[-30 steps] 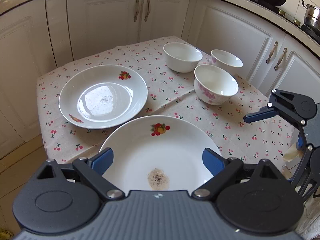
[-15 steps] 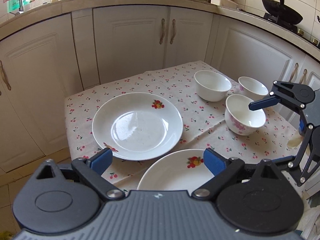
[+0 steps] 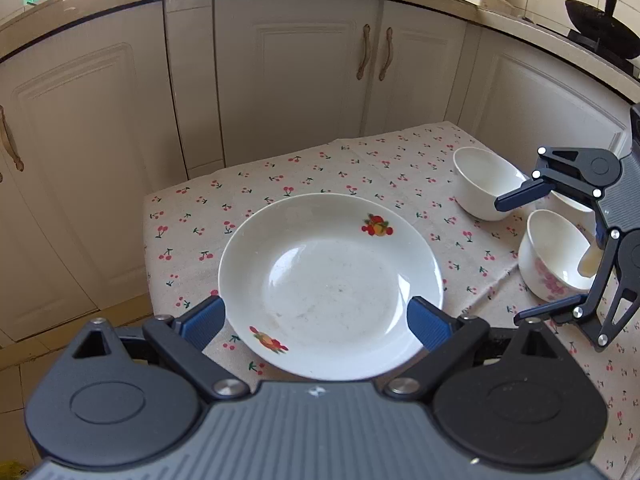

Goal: Organize plates and bowls
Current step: 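Move the left gripper to a clean white plate and grasp its rim, then lift the fruit-decal plate with the left gripper toward the stained plate stack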

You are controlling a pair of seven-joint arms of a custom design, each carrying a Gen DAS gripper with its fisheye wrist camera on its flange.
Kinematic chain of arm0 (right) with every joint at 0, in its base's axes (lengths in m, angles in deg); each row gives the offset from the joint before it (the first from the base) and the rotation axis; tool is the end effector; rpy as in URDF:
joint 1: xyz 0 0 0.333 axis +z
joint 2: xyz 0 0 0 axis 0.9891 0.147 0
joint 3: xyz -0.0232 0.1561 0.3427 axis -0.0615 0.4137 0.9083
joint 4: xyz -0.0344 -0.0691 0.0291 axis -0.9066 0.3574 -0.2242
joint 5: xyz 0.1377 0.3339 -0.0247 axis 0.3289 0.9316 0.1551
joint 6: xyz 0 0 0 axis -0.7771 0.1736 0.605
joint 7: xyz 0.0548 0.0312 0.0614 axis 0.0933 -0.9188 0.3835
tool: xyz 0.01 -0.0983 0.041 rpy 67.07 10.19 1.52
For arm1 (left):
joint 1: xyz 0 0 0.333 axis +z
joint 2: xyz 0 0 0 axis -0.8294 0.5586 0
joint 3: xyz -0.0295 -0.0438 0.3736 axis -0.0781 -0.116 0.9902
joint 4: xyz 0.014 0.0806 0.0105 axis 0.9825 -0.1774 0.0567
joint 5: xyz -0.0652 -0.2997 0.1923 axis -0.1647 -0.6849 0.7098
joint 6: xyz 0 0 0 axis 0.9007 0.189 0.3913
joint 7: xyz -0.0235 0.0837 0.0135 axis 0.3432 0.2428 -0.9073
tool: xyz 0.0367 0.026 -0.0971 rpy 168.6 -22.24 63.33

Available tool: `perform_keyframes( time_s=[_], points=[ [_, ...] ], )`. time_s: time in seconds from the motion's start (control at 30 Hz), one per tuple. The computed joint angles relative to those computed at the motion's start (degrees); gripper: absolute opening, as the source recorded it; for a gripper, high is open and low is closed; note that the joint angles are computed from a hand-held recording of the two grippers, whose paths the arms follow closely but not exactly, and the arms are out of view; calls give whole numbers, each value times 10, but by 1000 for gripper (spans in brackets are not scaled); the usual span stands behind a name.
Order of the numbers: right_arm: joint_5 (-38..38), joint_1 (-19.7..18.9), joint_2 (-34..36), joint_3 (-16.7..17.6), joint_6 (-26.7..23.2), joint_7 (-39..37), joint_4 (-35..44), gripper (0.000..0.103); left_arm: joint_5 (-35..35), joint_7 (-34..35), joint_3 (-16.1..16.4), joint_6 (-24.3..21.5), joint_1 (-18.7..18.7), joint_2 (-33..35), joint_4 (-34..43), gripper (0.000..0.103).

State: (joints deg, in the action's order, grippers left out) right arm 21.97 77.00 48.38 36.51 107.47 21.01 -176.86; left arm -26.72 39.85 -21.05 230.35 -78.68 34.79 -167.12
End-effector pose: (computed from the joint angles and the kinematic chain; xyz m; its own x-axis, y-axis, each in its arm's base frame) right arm 0.6035 -0.0239 0.3204 0.8741 -0.4564 0.1661 -0.2494 -0.7153 -0.6528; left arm 0.5590 -0.2094 0.3263 -0.2908 -0.9555 0.0503 -0.7002 0.1767 -0.6918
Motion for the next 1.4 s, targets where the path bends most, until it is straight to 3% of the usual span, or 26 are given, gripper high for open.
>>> perform_keyframes(
  time_s=[0.23, 0.37, 0.63, 0.8, 1.1, 1.4],
  points=[
    [-112, 20, 53, 0, 22, 114, 59, 103, 34, -29, -26, -40, 47, 38, 58, 97],
    [-189, 36, 80, 0, 49, 182, 86, 103, 68, -60, -58, -60, 89, 57, 84, 97],
    [-324, 37, 117, 6, -1, 313, 144, 103, 120, -100, -86, -95, 127, 74, 111, 97],
    [-380, 31, 135, 12, -39, 356, 168, 103, 151, -113, -145, -116, 186, 90, 129, 97],
    [-424, 25, 144, 23, -68, 338, 191, 103, 170, -104, -231, -166, 262, 121, 163, 97],
    [-426, 18, 155, 34, -92, 308, 212, 103, 167, -83, -256, -163, 281, 132, 171, 97]
  ],
)
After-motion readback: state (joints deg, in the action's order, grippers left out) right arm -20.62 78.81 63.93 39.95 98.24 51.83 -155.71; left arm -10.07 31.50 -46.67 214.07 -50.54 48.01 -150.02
